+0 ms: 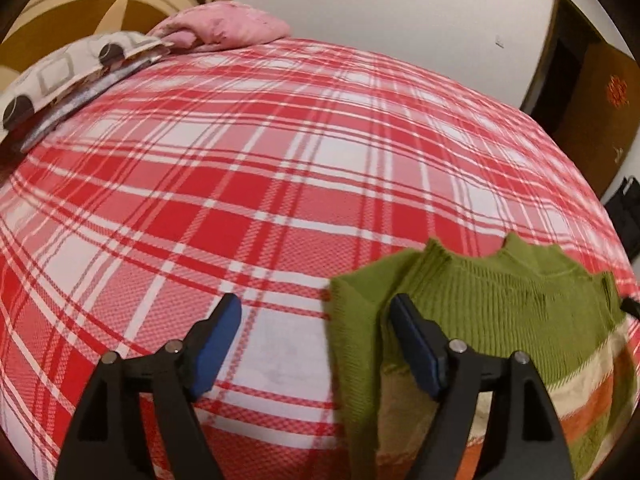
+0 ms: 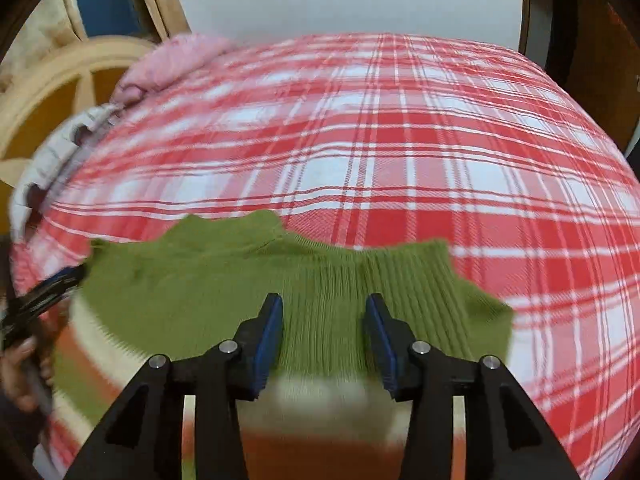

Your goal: Fold small clothes

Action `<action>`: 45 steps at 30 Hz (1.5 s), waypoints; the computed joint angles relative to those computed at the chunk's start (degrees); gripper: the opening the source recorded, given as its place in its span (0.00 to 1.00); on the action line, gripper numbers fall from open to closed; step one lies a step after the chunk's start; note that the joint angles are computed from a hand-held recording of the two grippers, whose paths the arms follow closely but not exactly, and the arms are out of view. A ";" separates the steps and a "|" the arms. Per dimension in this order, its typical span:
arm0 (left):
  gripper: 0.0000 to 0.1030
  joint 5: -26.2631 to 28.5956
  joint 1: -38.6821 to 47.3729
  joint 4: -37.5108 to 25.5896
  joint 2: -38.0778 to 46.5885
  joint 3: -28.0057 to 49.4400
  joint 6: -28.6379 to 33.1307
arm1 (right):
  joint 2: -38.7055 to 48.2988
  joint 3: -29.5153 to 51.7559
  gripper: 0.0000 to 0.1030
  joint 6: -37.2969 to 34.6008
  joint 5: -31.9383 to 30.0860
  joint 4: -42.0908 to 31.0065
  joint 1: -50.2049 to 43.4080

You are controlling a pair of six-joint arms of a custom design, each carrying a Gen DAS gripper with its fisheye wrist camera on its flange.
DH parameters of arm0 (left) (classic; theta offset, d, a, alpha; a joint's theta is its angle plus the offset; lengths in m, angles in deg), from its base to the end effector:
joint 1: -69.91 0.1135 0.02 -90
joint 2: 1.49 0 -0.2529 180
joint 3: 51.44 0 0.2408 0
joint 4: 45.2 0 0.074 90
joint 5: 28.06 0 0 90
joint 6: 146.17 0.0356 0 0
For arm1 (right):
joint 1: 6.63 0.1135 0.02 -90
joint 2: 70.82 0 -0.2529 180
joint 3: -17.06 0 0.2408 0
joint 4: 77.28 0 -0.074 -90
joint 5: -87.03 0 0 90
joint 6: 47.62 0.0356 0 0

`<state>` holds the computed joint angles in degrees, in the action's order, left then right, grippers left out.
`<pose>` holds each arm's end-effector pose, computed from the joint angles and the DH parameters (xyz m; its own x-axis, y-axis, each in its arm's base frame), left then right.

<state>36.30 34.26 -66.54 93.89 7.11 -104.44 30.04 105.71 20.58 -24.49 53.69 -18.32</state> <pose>0.2466 -0.1579 0.1308 -0.7133 -0.3164 -0.6254 -0.2889 0.9457 -0.1489 0.3498 -0.0590 0.2170 -0.8029 -0.1867 -0.5662 -0.3043 0.9450 0.1199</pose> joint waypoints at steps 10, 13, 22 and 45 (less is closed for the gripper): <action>0.76 -3.47 -13.83 -5.41 -17.43 -12.27 -9.58 | -14.19 -17.83 0.43 -16.24 -4.97 -3.40 -20.81; 0.76 -7.08 -21.83 -9.56 -17.58 -12.91 -14.68 | -12.97 -18.54 0.41 -19.61 -6.71 -7.42 -25.89; 0.79 -10.17 -31.75 -19.80 -12.65 -9.38 -24.96 | -19.82 -25.59 0.30 -22.83 -0.46 -7.57 -27.27; 0.95 -11.49 -32.73 -20.88 -10.27 -9.36 -28.32 | -40.76 -43.37 0.42 1.52 5.04 4.64 7.67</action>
<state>24.81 1.52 -87.42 83.62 -2.26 -132.76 -10.73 62.34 22.09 -19.45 58.34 -10.65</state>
